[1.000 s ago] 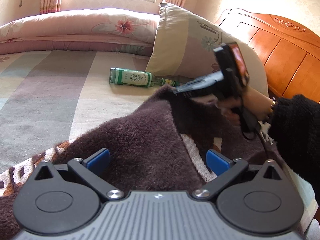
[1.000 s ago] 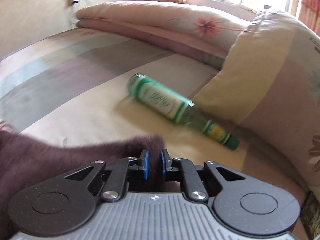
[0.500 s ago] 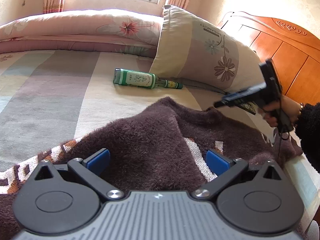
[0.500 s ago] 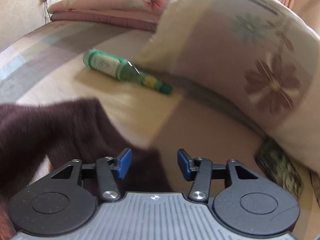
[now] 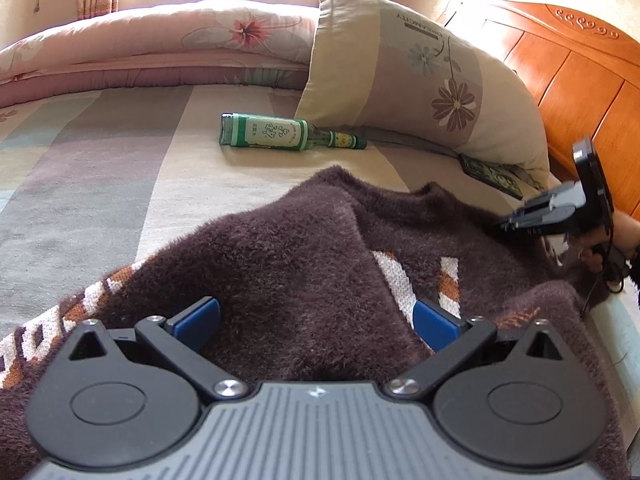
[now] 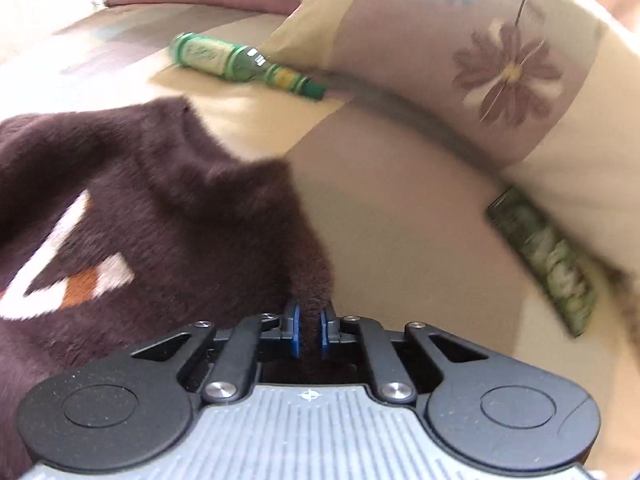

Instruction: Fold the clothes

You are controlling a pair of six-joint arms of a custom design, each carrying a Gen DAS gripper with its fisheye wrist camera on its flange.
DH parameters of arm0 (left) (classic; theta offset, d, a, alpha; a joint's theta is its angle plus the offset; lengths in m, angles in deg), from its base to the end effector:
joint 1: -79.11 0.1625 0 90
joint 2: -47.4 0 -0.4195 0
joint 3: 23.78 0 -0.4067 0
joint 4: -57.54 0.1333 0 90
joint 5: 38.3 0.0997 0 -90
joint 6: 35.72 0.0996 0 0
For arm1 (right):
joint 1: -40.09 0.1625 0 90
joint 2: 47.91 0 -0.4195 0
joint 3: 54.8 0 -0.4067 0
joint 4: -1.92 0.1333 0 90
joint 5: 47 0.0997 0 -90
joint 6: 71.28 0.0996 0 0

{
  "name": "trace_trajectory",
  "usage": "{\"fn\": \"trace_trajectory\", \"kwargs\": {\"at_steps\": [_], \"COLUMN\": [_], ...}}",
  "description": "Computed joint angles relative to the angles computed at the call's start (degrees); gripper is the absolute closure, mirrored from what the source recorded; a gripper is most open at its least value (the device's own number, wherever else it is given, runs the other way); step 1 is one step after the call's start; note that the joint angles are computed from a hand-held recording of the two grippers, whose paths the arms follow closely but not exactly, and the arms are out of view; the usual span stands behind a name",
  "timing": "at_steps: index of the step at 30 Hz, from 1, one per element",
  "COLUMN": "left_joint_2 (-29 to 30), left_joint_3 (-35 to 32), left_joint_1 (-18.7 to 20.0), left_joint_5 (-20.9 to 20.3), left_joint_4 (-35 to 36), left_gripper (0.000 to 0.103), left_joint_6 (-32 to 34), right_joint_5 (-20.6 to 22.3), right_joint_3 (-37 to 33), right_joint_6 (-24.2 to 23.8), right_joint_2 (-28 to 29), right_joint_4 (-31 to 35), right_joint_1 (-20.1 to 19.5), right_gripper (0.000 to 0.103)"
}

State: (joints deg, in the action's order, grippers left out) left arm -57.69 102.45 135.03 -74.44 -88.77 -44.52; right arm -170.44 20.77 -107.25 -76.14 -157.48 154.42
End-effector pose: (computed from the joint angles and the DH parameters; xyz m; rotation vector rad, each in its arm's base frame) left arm -0.0390 -0.4390 0.4303 0.1390 2.2770 -1.0826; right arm 0.3882 -0.6682 0.0223 1.1272 -2.2316 0.4080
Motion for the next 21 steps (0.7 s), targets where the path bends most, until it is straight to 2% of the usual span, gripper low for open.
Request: {"fn": "trace_trajectory", "kwargs": {"at_steps": [3,6,8,10,13,16,19,21], "left_joint_2": [-0.29,-0.74,-0.96,-1.3,-2.33,-3.1,-3.82,-4.29], "left_joint_3": [0.37,0.51,0.55,0.59,0.95,1.24,1.73,2.23], "left_joint_1": [-0.18,-0.1,0.01,-0.02,-0.5,-1.24,-2.7,-3.96], "left_joint_5": [-0.17,-0.39,-0.45,-0.37,-0.39,-0.17,-0.04,-0.51], "left_joint_4": [0.96,1.2,0.86,0.88,1.19,1.21,0.82,0.04], "left_gripper": [0.001,0.001,0.001,0.001,0.001,0.001,0.001,0.001], "left_joint_6": [0.22,0.27,0.16,-0.1,0.02,-0.15,0.18,1.11], "right_joint_5": [-1.5,-2.57,-4.64,-6.48,-5.33,-2.14,-1.75,-2.24], "right_joint_3": [-4.52,-12.49,-18.43,-21.23,-17.12,-9.34,-1.51,4.34], "right_joint_6": [-2.72,-3.57,-2.25,1.63,2.46,6.58,10.94,12.92], "right_joint_2": [3.69,9.23,13.09,14.57,12.13,5.65,-1.42,-6.22], "right_joint_4": [-4.81,-6.82,-4.66,-0.62,-3.39,-4.37,-3.94,-4.48], "right_joint_1": [0.73,1.06,1.06,1.04,1.6,2.3,3.93,5.6], "right_gripper": [0.093,0.093,0.092,0.09,0.083,0.078,0.073,0.065]}}
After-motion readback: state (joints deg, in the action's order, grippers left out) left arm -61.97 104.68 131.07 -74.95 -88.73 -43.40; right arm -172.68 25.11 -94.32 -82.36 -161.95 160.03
